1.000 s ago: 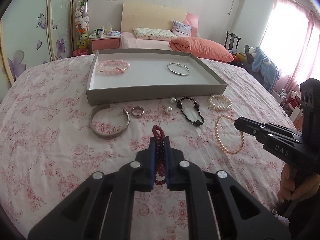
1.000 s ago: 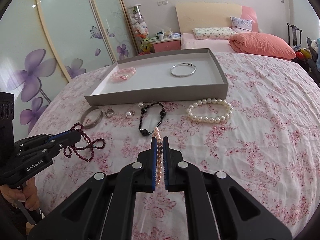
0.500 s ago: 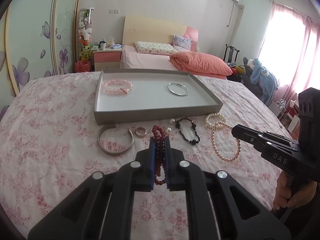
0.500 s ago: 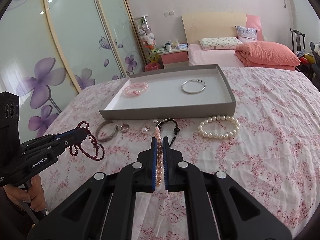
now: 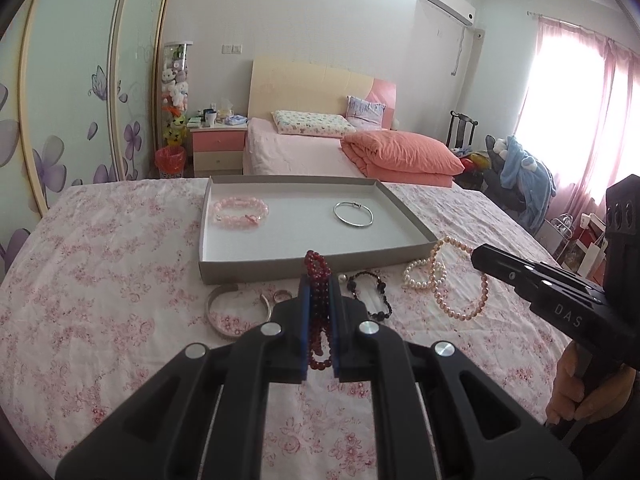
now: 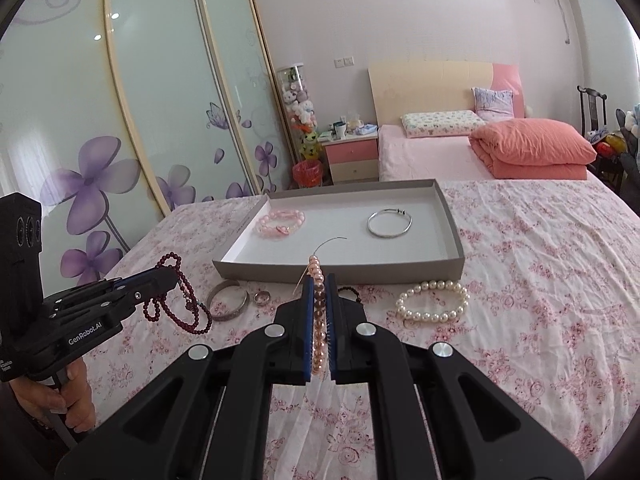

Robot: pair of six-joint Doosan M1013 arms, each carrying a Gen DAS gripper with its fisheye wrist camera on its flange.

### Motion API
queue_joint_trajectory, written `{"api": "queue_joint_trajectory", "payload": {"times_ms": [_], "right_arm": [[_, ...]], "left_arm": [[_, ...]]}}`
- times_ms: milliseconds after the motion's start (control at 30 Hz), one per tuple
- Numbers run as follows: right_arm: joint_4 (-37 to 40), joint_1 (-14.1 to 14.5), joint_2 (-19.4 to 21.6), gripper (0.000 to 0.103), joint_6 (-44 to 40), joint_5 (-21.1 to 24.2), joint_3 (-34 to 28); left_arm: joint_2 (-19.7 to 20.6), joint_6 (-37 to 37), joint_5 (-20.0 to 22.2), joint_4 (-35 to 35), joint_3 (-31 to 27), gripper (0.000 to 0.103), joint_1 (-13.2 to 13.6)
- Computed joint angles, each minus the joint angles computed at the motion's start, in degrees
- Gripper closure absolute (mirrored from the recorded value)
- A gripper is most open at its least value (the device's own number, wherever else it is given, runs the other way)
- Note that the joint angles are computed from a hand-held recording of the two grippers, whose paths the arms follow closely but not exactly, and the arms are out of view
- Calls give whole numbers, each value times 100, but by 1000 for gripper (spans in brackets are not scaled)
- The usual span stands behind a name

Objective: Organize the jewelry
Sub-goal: 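Carry the pink pearl and dark red bracelets into the gray tray and open both tools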

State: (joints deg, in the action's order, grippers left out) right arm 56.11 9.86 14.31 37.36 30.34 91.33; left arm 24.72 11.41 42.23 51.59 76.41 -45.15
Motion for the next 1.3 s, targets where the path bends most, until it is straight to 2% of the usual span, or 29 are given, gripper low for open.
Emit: {"api": "queue_joint_trajectory", "payload": {"times_ms": [233, 500, 867, 1033, 1300], "right_arm": [[386, -9, -29, 96, -426, -286, -48], [691, -1, 49, 96, -726, -537, -284], [858, 23, 233, 96, -935, -572, -513], [622, 35, 451, 96, -612, -572, -798], [-631, 105, 1018, 96, 723, -370, -1538]], "left_arm": [[26, -109, 124, 309, -112, 94, 8], [125, 36, 108, 311, -386, 94, 158], [298, 190, 150, 154, -697, 94, 334], [449, 340, 180, 72, -929, 94, 441], [804, 833, 171, -492, -1464, 94, 723]]}}
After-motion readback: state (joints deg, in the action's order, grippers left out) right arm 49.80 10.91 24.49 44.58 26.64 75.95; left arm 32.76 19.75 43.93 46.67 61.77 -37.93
